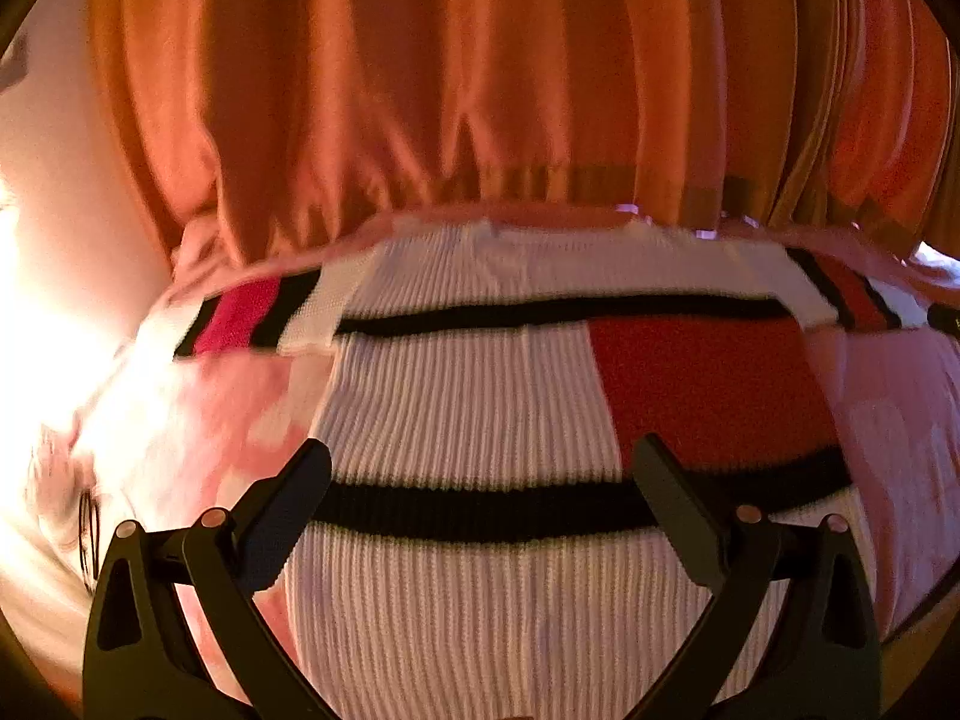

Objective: Fold small clothes
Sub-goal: 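Grasp the sleeve cuff with the right tool and lift it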

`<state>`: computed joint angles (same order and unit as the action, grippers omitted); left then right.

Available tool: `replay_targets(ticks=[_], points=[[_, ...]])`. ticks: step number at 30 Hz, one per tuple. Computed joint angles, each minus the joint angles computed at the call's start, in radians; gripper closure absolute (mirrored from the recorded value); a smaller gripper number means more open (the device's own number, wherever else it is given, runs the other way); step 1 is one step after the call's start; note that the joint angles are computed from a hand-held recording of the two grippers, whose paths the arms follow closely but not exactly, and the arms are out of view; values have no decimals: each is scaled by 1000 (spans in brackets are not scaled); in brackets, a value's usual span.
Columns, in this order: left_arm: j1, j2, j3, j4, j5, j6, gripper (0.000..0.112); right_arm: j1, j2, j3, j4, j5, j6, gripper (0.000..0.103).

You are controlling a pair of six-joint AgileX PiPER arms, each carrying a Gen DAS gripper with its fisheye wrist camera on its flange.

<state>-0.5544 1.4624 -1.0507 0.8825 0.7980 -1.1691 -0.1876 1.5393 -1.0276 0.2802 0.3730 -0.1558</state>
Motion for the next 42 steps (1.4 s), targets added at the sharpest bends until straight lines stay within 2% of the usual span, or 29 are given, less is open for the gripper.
replay_targets(ticks=[3, 6, 9, 12, 13, 15, 16, 17, 18, 19, 20, 21, 24, 25, 27, 31, 33, 35, 38, 40, 42], points=[[33, 113, -143, 8, 2, 65, 14, -120, 233, -245, -11, 81, 62, 5], [54, 220, -252, 28, -6, 89, 14, -227, 445, -459, 21, 149, 131, 10], [81, 305, -322, 11, -25, 115, 14, -293, 611, -646, -15, 197, 215, 11], [120, 369, -373, -70, -41, 174, 14, -328, 738, -792, -65, 238, 299, 14], [132, 385, -390, -103, -44, 205, 14, -335, 785, -854, -66, 268, 307, 16], [145, 410, -410, -122, -48, 218, 14, -349, 847, -931, -37, 307, 282, 35], [150, 419, -416, -122, -50, 216, 14, -353, 872, -962, -26, 323, 276, 39], [153, 430, -427, -126, -47, 218, 14, -354, 881, -971, -36, 304, 279, 43], [160, 444, -440, -140, -45, 229, 14, -351, 884, -976, -47, 292, 274, 59], [164, 453, -449, -154, -44, 242, 14, -351, 895, -997, -41, 300, 253, 68], [166, 461, -454, -161, -41, 248, 14, -351, 887, -989, -18, 281, 223, 87], [165, 465, -455, -162, -40, 248, 14, -346, 878, -983, -20, 263, 221, 97], [166, 466, -449, -169, -41, 253, 14, -324, 796, -893, 76, 185, 109, 98], [166, 464, -446, -174, -40, 256, 14, -308, 748, -846, 134, 149, 39, 98], [167, 455, -438, -188, -47, 264, 14, -275, 673, -788, 301, 129, -134, 98], [170, 425, -413, -180, -65, 250, 14, -147, 508, -705, 573, 175, -430, 98], [180, 409, -399, -186, -74, 250, 14, -54, 457, -698, 639, 215, -503, 98], [192, 391, -383, -198, -86, 254, 14, 40, 443, -721, 650, 255, -519, 98], [229, 353, -344, -209, -114, 258, 14, 204, 498, -818, 580, 297, -451, 98], [255, 329, -317, -221, -135, 265, 14, 313, 572, -892, 496, 312, -389, 97], [293, 306, -293, -250, -155, 286, 14, 397, 685, -1009, 406, 376, -293, 92]])
